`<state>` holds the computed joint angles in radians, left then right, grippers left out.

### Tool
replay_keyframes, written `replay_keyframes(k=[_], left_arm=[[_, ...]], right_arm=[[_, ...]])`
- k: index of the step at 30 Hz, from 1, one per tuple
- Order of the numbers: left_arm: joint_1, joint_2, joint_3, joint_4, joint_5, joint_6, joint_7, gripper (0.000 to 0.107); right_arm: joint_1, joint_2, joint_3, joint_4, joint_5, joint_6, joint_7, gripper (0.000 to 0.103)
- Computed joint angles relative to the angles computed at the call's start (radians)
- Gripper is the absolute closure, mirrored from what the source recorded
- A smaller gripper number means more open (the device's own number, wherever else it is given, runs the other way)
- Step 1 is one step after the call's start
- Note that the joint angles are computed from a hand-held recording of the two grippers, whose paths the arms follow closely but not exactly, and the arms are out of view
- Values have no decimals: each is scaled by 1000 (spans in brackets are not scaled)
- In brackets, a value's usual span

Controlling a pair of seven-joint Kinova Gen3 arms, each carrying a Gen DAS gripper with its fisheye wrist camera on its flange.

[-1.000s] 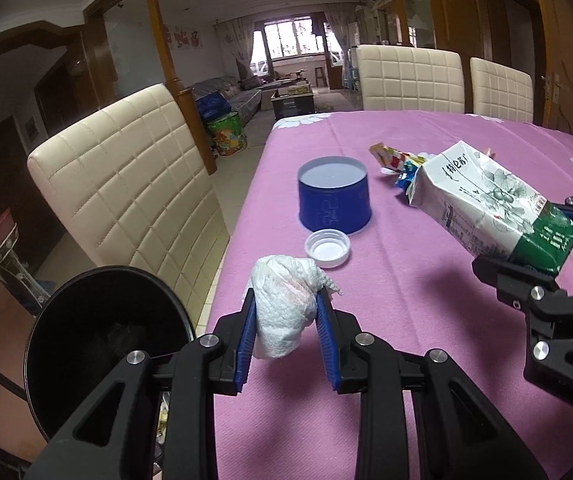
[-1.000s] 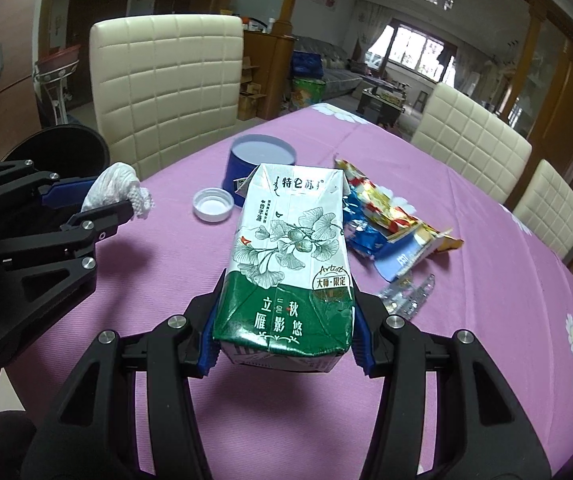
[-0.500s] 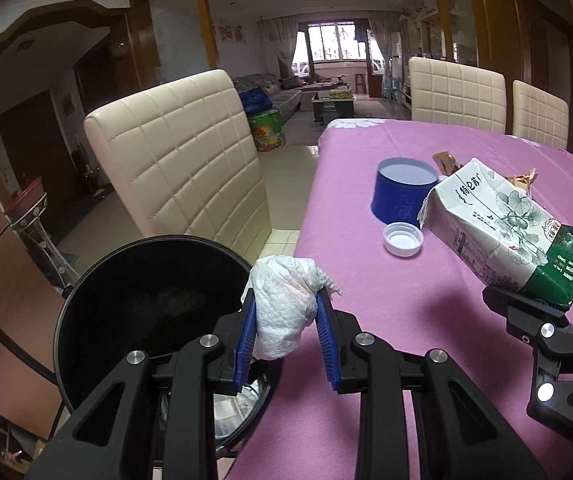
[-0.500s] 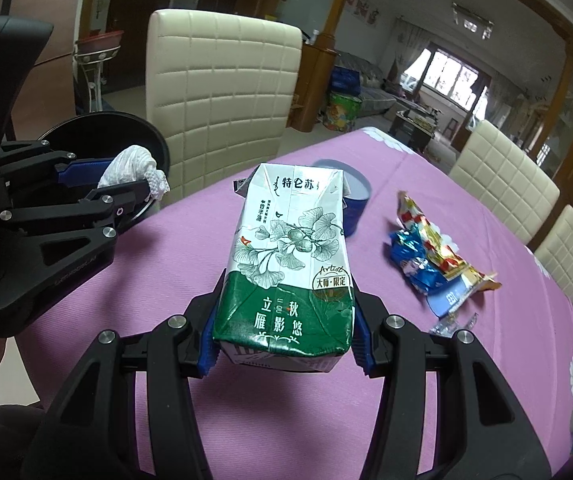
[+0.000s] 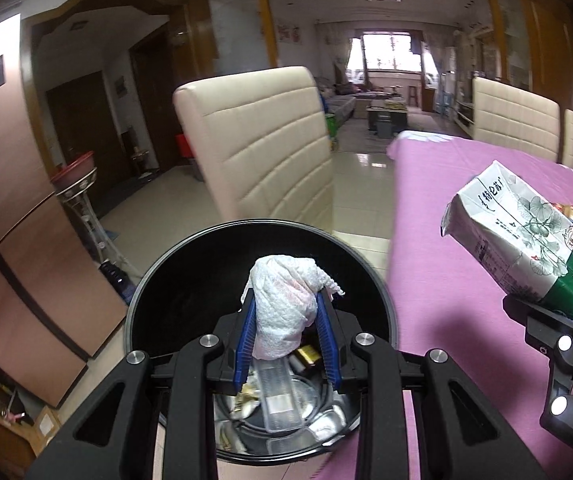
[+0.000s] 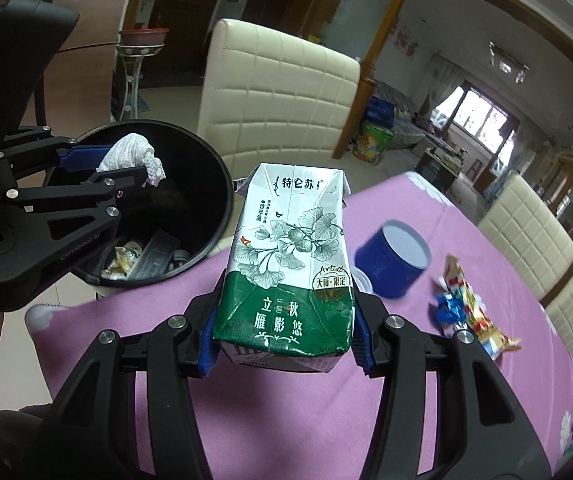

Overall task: Collect trash
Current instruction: 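Open both tools to drop the tissue and milk carton into the bin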

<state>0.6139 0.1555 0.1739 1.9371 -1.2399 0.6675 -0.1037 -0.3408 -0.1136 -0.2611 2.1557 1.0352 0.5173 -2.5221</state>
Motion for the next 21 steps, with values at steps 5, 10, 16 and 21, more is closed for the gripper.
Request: replay_keyframes(k=[5, 10, 16, 21], left_arm=[[-12, -11, -9, 14, -24, 22, 44, 78], [-23, -13, -2, 29, -43, 51, 83, 78], [-50, -24, -3, 43, -55, 53, 112, 77], [-86, -57, -3, 78, -71, 5, 155, 66]], right_arm=[[-30, 38, -13, -27, 43, -4, -23, 50], [-80, 70, -6, -54, 86, 6, -46, 50], [-113, 97, 18, -87, 114, -3, -54, 50], [-128, 123, 40, -120, 90, -21, -27, 50]])
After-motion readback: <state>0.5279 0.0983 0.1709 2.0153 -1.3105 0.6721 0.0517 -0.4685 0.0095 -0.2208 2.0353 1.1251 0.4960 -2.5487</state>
